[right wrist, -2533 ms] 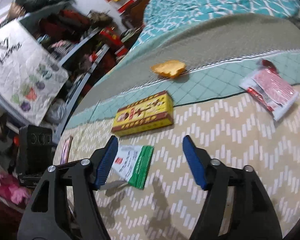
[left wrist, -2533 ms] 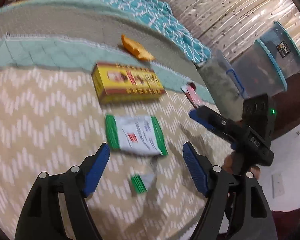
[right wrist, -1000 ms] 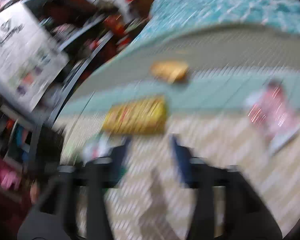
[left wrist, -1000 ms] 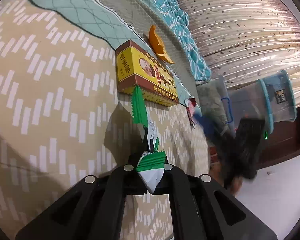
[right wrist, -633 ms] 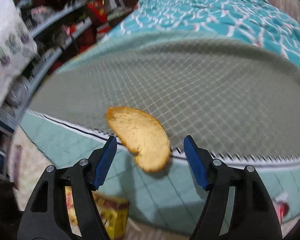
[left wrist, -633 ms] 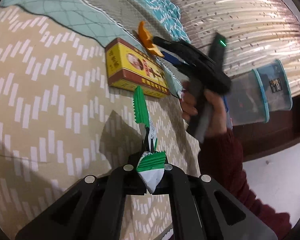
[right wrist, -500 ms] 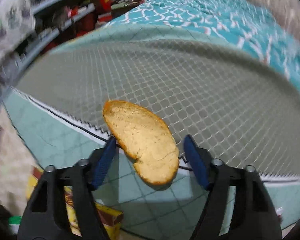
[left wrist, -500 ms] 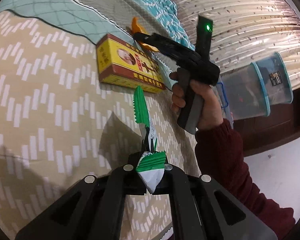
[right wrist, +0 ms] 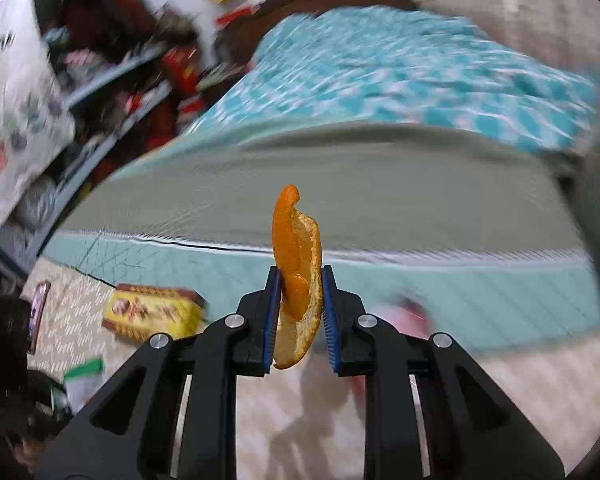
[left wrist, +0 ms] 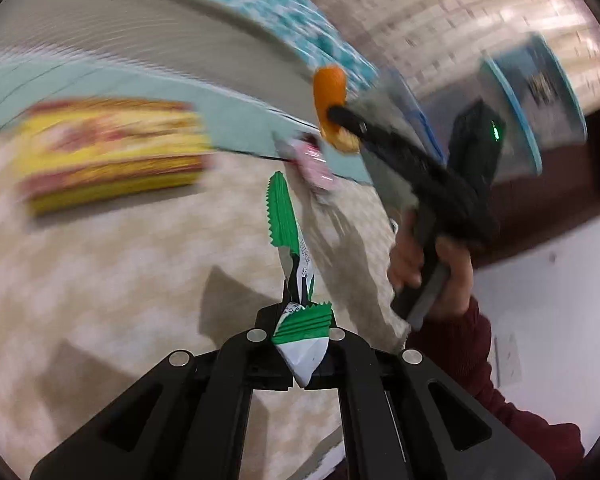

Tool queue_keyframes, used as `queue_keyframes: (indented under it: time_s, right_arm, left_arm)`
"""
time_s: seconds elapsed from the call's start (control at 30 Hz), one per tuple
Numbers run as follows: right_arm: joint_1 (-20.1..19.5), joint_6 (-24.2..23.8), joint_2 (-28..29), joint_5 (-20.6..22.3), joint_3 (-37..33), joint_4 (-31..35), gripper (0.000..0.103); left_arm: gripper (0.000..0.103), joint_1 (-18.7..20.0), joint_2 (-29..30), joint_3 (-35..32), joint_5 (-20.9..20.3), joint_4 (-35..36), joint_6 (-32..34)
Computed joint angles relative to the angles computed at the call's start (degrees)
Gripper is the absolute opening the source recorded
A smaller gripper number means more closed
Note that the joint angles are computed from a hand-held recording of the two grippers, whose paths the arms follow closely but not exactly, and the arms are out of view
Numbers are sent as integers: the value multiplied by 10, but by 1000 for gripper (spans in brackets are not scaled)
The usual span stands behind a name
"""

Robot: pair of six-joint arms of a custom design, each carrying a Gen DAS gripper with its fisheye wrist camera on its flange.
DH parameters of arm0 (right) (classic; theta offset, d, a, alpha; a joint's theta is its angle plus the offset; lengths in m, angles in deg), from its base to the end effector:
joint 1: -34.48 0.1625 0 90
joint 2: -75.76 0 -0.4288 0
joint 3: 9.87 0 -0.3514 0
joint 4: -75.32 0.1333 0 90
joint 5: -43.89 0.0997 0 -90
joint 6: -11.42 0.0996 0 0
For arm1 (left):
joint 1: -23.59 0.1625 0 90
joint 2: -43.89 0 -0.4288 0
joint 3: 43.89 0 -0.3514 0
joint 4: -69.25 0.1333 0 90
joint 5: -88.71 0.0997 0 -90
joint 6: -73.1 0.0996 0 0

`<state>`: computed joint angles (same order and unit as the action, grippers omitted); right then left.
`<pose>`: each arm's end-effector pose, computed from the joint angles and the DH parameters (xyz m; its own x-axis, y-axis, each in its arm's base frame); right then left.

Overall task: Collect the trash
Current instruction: 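Carry the packet and orange peel over the wastebasket and open both tools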

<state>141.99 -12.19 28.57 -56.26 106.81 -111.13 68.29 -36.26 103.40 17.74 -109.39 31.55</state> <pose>0.2752 -0.4876 0.1058 -0.7748 -0.5420 0.3255 -0.6313 0.6908 -0.3525 -0.1230 -0.3550 0.2101 -0.9999 0.0059 0.0161 -0.0025 0.8797 -0.4755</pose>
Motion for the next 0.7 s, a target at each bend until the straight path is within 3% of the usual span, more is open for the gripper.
queue_keyframes:
  time_s: [0.07,0.23,0.4,0.57,0.6,0.63,0.67,0.7]
  right_arm:
    - [-37,3,-53,5,54,-36,22]
    - [-173,-9,-206,-8,170,-131,22]
    - [-331,17,-310,71,212,-115,23]
    - [-422,33,-335,158,218,-88,26]
    - [-431,36,-332,165,216,-94,29]
    - [-432,39,-326,164,214,-103,38]
    - [-441,44,-327,168,218,-122,54]
    - [-448,49,-325,180,221,-142,60]
  left_arm:
    - [1,4,53,-44,-23,5,29]
    - [1,10,231,-226,-100,57,123]
    - [1,5,394,-425,-146,132,193]
    - [3,-4,537,-617,-145,221,220]
    - [13,-3,559,-647,-138,234,219]
    - [40,-3,574,-668,-130,247,215]
    - [54,-5,590,-692,-107,268,206]
    - [60,-7,599,-702,-86,275,196]
